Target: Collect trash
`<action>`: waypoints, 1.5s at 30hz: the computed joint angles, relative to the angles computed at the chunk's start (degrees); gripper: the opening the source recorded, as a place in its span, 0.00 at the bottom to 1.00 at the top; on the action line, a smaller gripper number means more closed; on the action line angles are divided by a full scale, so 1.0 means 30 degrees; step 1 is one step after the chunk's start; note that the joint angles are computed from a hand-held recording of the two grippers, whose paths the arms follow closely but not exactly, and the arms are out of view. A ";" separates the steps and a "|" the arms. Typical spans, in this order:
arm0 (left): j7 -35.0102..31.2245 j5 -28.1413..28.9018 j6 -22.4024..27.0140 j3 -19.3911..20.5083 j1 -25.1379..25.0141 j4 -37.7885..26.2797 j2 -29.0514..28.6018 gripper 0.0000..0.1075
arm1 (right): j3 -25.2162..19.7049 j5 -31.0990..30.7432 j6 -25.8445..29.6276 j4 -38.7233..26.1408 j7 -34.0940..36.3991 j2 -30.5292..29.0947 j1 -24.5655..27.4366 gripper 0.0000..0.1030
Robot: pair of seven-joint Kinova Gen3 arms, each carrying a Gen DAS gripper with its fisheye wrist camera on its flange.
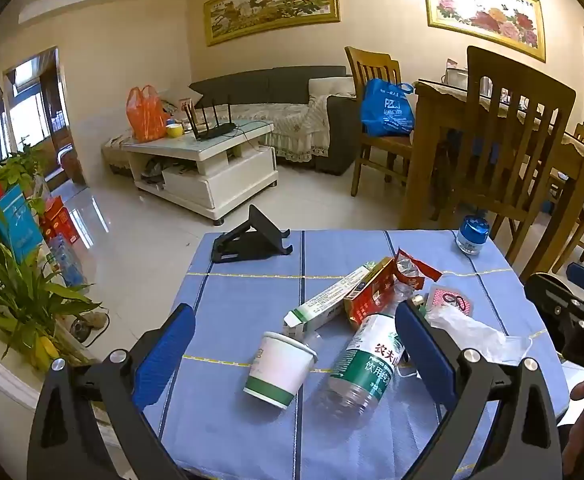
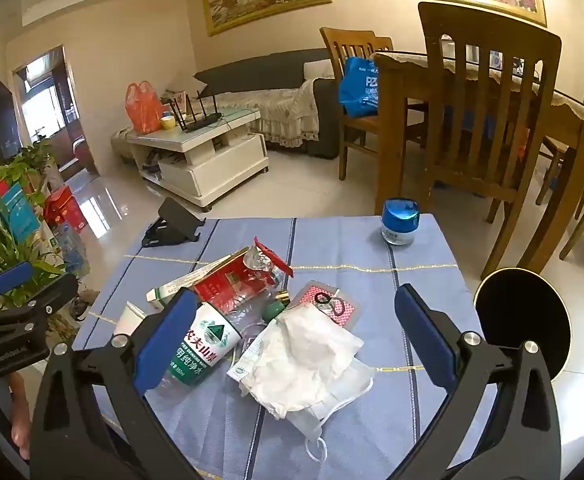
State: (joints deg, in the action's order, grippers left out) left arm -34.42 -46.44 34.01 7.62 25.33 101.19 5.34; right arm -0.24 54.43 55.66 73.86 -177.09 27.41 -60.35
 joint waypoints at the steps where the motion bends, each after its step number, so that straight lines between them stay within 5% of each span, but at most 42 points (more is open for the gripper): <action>1: 0.0077 -0.0146 -0.0004 -0.0005 0.0035 0.0029 0.0000 0.90 | -0.0024 0.0057 -0.0093 0.0039 0.0023 -0.0052 0.0012 0.95; 5: 0.0186 -0.0100 0.0006 0.0004 0.0019 0.0004 -0.0002 0.90 | -0.0219 -0.0128 -0.1419 0.0874 -0.0405 -0.0562 0.0592 0.95; 24: -0.1555 0.2221 -0.0631 0.0022 -0.0647 -0.0144 -0.0329 0.90 | -0.0086 -0.0224 -0.1149 0.0348 0.0087 -0.0333 0.0160 0.95; 45: -0.0385 0.0755 -0.0661 0.0183 -0.0461 0.0208 -0.0397 0.90 | -0.0051 -0.0381 -0.0508 -0.0123 0.0462 -0.0196 0.0009 0.95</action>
